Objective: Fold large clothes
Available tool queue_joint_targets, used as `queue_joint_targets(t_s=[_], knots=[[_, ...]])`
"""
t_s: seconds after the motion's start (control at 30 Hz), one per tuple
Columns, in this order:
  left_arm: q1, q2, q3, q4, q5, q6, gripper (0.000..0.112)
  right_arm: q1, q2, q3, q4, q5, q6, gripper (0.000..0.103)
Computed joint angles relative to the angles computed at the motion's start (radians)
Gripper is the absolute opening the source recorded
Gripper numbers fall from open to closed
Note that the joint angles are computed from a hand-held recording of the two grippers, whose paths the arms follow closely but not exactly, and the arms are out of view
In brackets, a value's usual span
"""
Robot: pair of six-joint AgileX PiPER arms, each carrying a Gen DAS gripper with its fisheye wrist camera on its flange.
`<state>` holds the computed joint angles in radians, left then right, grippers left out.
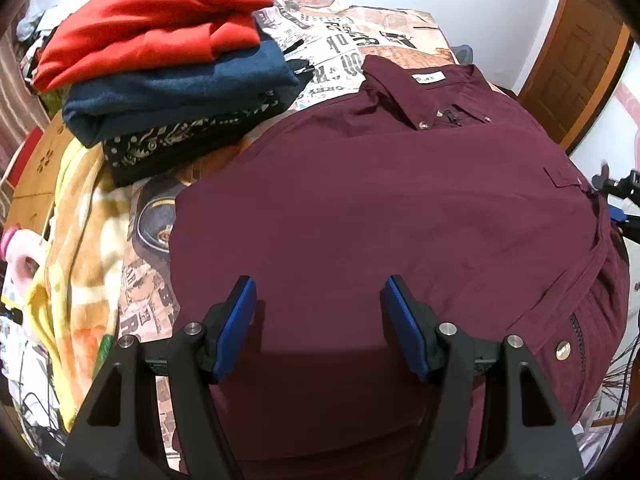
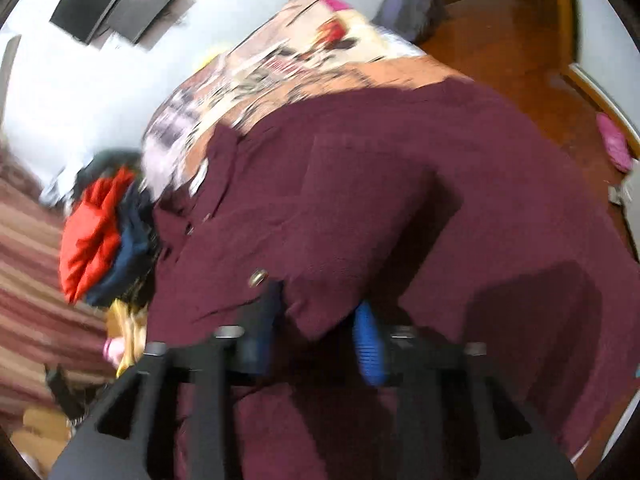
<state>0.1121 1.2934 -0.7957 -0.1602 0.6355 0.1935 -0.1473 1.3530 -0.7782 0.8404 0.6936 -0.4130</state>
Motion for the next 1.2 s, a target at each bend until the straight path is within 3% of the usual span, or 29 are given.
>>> queue_joint_targets(t_s=[0.1, 0.3, 0.5, 0.6, 0.67, 0.73, 0.77, 0.83, 0.97, 1.1, 1.2], knots=[[-0.027, 0.003, -0.012, 0.018, -0.006, -0.021, 0.066, -0.022, -0.067, 0.046, -0.081, -0.091, 0.098, 0.064], [-0.067, 0.035, -0.045, 0.01, -0.013, -0.033, 0.066, -0.197, -0.015, 0.063, 0.124, 0.055, -0.129, 0.064], [-0.114, 0.036, -0.047, 0.013, -0.02, -0.054, 0.066, -0.091, 0.02, -0.003, 0.097, 0.038, -0.065, 0.064], [-0.133, 0.032, -0.045, 0.025, -0.014, -0.07, 0.066, -0.03, 0.057, -0.022, 0.058, -0.017, -0.007, 0.067], [-0.142, 0.029, -0.046, 0.021, -0.008, -0.07, 0.066, -0.006, 0.068, -0.034, 0.018, -0.041, 0.026, 0.061], [-0.153, 0.029, -0.049, 0.024, -0.003, -0.079, 0.066, 0.007, 0.069, -0.047, -0.016, -0.066, 0.05, 0.038], [-0.158, 0.031, -0.054, 0.018, 0.0, -0.077, 0.066, 0.003, 0.074, -0.063, -0.021, -0.059, 0.034, 0.035], [-0.168, 0.036, -0.063, 0.013, 0.002, -0.08, 0.066, -0.011, 0.073, -0.085, -0.004, -0.044, -0.015, 0.017], [-0.212, 0.042, -0.094, 0.021, 0.008, -0.102, 0.066, -0.093, 0.03, -0.117, 0.101, 0.029, -0.154, 0.011], [-0.259, 0.048, -0.125, 0.017, 0.008, -0.105, 0.066, -0.151, -0.064, -0.112, 0.106, 0.013, -0.196, 0.009], [-0.297, 0.067, -0.139, 0.035, 0.003, -0.123, 0.066, -0.171, -0.059, -0.106, 0.066, 0.022, -0.209, 0.009]])
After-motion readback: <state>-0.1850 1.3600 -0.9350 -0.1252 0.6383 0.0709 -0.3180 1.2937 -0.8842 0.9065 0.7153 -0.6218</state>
